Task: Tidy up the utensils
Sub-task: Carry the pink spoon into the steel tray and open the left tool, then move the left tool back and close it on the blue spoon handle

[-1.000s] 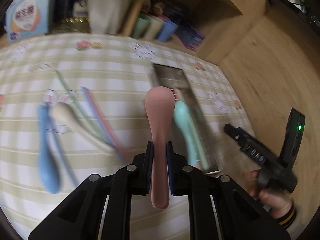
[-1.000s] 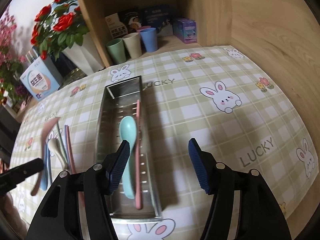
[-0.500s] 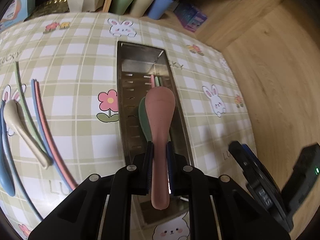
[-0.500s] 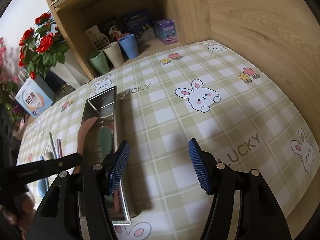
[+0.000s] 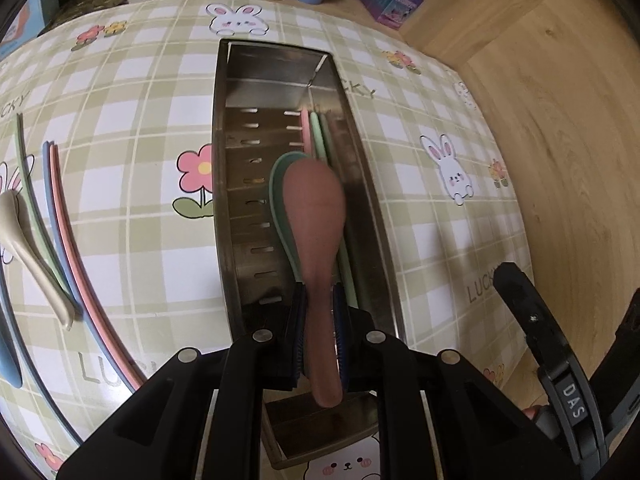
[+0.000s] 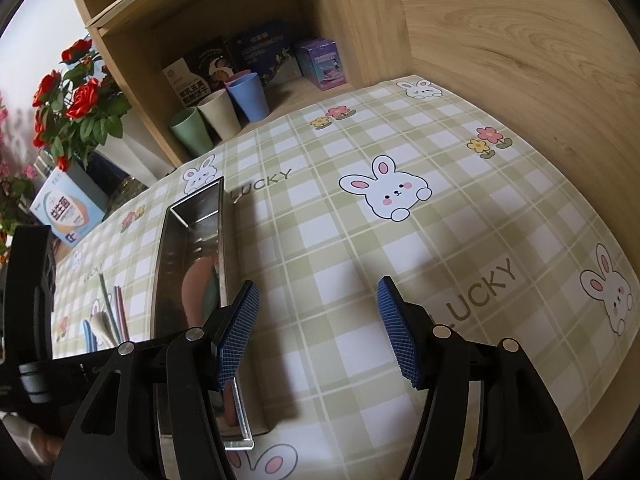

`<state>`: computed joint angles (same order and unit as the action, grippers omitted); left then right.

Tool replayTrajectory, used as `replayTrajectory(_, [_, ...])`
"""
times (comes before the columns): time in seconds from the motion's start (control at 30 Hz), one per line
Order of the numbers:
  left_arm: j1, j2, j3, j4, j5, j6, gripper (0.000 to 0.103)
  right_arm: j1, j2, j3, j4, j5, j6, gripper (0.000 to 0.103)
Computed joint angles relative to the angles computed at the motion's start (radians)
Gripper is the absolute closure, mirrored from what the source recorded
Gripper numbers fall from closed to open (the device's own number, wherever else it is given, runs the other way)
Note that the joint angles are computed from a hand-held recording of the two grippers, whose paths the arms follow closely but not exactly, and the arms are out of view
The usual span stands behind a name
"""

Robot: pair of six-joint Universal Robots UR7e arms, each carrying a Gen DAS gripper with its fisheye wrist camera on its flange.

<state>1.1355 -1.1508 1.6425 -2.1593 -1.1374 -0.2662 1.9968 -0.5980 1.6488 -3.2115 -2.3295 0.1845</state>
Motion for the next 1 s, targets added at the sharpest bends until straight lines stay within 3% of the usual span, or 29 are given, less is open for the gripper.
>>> replayTrajectory(0.4, [-0.011,-0.127,0.04,-0.084,0.001,0.129,0.077,0.032,0.011,-0.019,0.039,-0.005,0.016,0.043])
replayTrajectory(1.0, [0.103,-0.381,0.158,-0.209,0.178,0.211,0.076,0.109,0.141,-0.185,0.191,0.04,-0.012,0.043])
